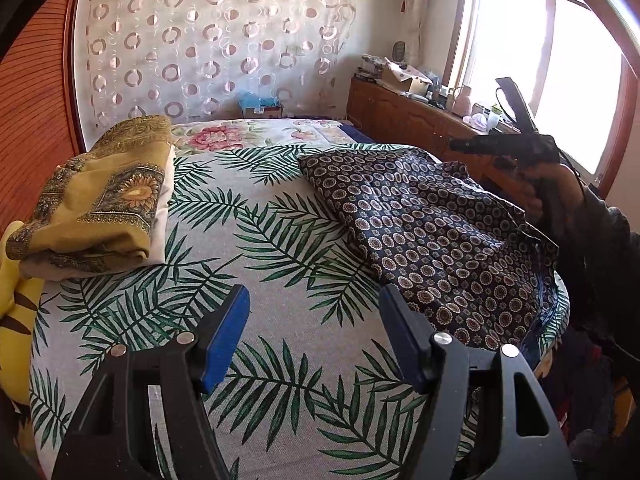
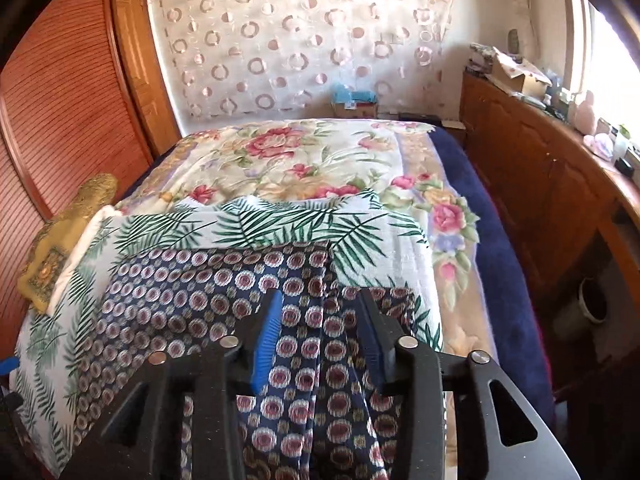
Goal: Fold small clothes
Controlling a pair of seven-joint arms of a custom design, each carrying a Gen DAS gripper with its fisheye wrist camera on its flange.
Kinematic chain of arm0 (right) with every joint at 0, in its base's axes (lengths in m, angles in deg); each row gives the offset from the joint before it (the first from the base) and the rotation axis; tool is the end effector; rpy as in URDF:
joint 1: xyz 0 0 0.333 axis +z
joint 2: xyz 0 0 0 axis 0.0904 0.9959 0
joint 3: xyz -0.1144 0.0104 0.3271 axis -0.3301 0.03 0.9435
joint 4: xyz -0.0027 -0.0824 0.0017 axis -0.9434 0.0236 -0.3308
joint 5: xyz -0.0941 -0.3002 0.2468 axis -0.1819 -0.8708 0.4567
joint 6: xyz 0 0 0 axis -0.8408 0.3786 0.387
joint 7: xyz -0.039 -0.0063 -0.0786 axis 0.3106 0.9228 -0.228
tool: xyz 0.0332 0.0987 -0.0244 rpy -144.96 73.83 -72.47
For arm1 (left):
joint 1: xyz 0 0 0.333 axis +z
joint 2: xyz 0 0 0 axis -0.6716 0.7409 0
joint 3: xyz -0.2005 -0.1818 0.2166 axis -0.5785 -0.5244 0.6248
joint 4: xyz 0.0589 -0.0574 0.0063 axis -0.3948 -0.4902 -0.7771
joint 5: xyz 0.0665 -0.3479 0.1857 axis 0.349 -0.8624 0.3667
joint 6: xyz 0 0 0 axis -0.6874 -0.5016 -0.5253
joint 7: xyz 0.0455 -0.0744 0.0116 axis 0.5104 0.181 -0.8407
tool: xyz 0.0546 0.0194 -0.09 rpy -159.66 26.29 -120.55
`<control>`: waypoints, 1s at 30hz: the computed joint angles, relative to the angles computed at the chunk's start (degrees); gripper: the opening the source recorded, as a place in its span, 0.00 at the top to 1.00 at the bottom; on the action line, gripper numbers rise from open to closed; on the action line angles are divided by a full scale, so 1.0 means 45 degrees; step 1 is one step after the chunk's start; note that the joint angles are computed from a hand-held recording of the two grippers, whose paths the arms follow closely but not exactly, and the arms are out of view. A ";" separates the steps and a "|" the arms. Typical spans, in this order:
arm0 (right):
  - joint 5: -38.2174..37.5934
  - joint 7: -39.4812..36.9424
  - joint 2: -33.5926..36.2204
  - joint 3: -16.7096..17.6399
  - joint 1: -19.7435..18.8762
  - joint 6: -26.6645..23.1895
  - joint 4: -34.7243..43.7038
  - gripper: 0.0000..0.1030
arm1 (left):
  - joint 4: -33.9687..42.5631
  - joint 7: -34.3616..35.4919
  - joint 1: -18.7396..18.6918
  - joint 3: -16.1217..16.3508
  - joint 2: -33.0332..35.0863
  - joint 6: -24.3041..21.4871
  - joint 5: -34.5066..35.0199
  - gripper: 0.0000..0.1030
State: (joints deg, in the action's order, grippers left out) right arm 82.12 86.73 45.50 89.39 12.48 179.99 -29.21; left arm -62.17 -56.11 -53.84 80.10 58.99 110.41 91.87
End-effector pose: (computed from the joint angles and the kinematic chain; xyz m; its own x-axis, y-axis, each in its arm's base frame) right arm 0.7401 0.0936 0.4815 0.3116 -0.9464 -0.0849 -0.6278 -0.1380 -0.7660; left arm 0.5286 -0.2418 0.4294 -0.2340 -0.9605 0.1506 -0.6549 0.0412 -0.7546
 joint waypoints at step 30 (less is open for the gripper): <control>0.0864 -0.2705 -0.1373 -0.0102 -0.0462 -0.1222 -0.2426 0.95 | -0.0132 0.4890 -0.0684 -0.0522 0.0731 -0.0030 -0.4853 0.34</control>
